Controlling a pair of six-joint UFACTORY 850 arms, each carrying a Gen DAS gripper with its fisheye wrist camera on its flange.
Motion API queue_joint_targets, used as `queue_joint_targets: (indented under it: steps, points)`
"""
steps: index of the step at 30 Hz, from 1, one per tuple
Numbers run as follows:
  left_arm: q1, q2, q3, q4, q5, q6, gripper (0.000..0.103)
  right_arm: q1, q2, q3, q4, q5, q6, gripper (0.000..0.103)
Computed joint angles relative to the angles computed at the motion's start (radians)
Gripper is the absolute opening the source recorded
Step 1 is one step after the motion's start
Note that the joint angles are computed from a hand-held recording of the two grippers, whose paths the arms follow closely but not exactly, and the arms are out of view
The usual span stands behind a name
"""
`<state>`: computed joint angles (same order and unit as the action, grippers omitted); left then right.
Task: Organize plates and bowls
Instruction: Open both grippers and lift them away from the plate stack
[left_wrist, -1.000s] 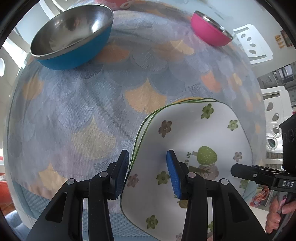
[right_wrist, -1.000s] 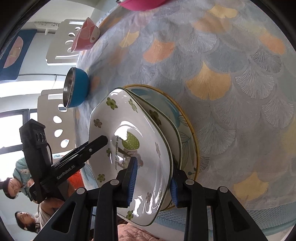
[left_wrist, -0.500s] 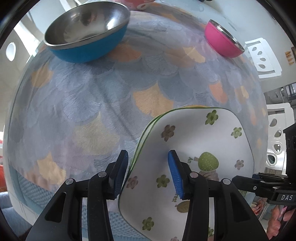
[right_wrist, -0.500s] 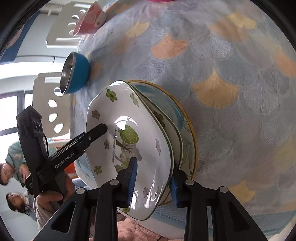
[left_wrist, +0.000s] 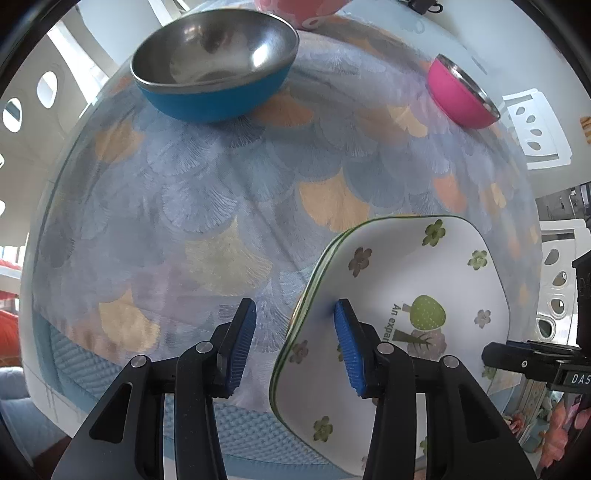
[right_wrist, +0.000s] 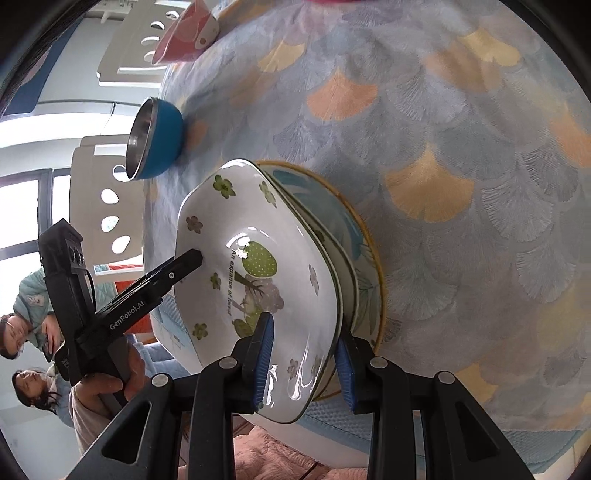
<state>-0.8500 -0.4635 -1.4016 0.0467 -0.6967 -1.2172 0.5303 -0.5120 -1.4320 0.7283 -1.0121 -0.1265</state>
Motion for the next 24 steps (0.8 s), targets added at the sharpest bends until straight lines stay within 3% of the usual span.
queue_joint_targets:
  steps: [5,24]
  points:
    - [0.005,0.015,0.01,0.016,-0.002,-0.012,0.042,0.006,0.013,-0.018,-0.096,0.021,0.055,0.031]
    - [0.027,0.035,0.017,0.038,-0.002,-0.024,0.045,-0.039,0.042,-0.001,-0.214,0.05,0.164,0.035]
